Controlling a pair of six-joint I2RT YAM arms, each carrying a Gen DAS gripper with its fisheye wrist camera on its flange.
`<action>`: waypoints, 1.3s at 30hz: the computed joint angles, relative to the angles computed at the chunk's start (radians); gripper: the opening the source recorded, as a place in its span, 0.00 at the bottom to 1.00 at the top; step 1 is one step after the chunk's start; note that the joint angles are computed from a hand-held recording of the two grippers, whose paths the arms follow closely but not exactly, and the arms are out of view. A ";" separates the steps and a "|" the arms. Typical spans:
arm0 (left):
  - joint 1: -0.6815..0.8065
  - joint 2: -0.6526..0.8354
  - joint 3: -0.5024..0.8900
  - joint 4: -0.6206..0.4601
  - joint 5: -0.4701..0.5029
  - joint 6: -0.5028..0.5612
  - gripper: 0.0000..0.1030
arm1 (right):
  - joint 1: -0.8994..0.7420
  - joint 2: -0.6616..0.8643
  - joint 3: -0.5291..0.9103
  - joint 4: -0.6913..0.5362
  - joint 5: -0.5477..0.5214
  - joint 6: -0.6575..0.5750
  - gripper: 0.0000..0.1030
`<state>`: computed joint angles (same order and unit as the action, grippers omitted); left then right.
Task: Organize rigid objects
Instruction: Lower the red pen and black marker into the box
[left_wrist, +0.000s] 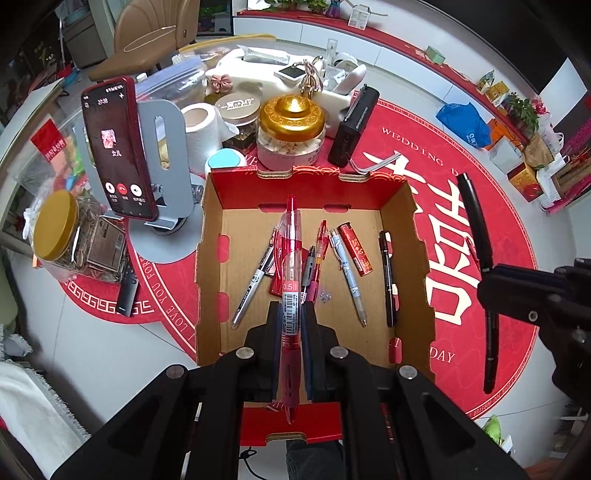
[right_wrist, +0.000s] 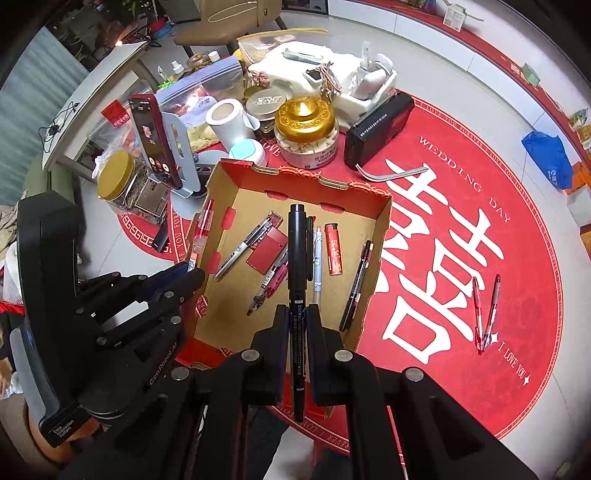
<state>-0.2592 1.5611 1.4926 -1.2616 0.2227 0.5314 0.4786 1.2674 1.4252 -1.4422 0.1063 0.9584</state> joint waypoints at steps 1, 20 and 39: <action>-0.002 0.004 -0.004 0.004 -0.002 -0.001 0.10 | -0.009 -0.004 -0.013 0.009 -0.006 -0.002 0.10; -0.075 0.060 -0.188 0.263 -0.077 -0.094 0.10 | -0.184 -0.105 -0.442 0.394 -0.110 -0.025 0.10; -0.116 0.098 -0.235 0.321 -0.134 -0.130 0.10 | -0.231 -0.099 -0.543 0.528 -0.149 -0.007 0.10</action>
